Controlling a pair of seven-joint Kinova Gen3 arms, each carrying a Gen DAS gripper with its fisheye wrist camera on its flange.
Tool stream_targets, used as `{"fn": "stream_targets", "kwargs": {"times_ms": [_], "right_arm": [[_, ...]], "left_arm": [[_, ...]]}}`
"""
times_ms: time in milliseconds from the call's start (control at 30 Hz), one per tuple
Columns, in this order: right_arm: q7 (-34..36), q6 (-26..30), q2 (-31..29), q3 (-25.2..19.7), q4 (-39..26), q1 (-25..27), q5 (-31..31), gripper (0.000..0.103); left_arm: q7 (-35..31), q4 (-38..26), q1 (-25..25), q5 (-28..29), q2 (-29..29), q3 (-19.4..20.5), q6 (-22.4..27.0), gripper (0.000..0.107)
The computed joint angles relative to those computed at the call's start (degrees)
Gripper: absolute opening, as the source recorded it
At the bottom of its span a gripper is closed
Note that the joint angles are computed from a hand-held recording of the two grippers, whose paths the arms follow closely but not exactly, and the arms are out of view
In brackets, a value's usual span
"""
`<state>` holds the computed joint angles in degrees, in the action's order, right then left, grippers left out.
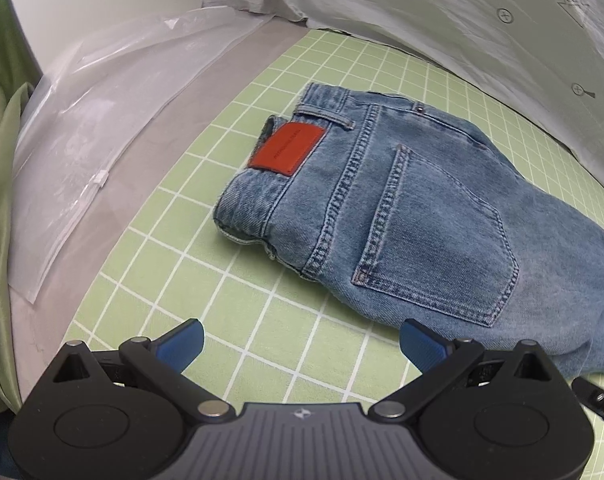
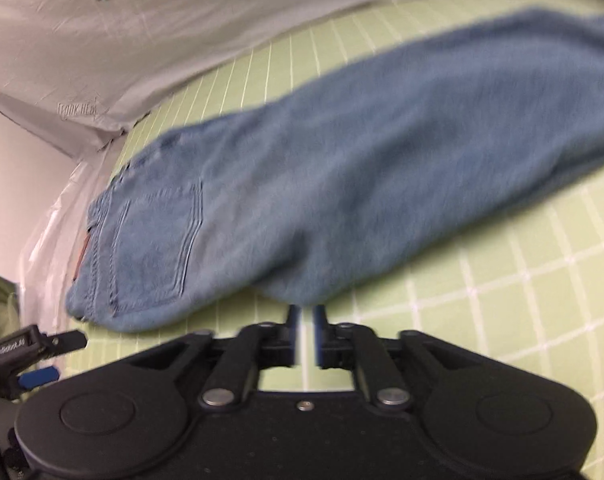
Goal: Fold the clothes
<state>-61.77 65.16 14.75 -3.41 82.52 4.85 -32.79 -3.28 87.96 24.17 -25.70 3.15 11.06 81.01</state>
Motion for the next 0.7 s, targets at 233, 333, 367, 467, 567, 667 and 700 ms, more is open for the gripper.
{"fn": "stream_targets", "kwargs": {"times_ms": [233,333,367,467,567,667,700], "right_arm": [[5.42,-12.62,-2.81,-0.11,3.86,-1.52,2.60,0.103],[4.97,-14.73,-2.49,-0.11,3.55,-2.59,4.52,0.103],[4.63,-14.89,-2.22,-0.16,3.18,-2.75,4.71,0.103],[1.94,-14.82,-0.84,-0.20,1.53,-3.90,6.52,0.103],[-0.92,-14.23,0.49,-0.25,-0.10,-5.06,9.11,0.103],[-3.45,-14.05,1.47,-0.29,-1.29,-6.29,12.05,0.103],[-4.25,-14.19,1.72,-0.30,-1.58,-6.68,12.94,0.103]], "left_arm": [[1.36,1.08,-1.88,0.14,-0.55,-1.01,-2.16,0.103],[1.30,1.97,-3.26,0.78,-0.85,-1.70,-4.10,0.103],[1.23,2.36,-3.86,1.19,-0.98,-2.00,-4.93,0.103],[0.86,3.62,-5.66,2.04,-1.20,-2.76,-7.49,0.103],[0.16,4.32,-7.40,3.05,-1.04,-3.51,-9.56,0.103],[-0.01,5.12,-8.76,3.55,-0.96,-4.08,-11.89,0.101],[-0.07,5.37,-9.19,3.72,-0.92,-4.29,-12.67,0.099]]}}
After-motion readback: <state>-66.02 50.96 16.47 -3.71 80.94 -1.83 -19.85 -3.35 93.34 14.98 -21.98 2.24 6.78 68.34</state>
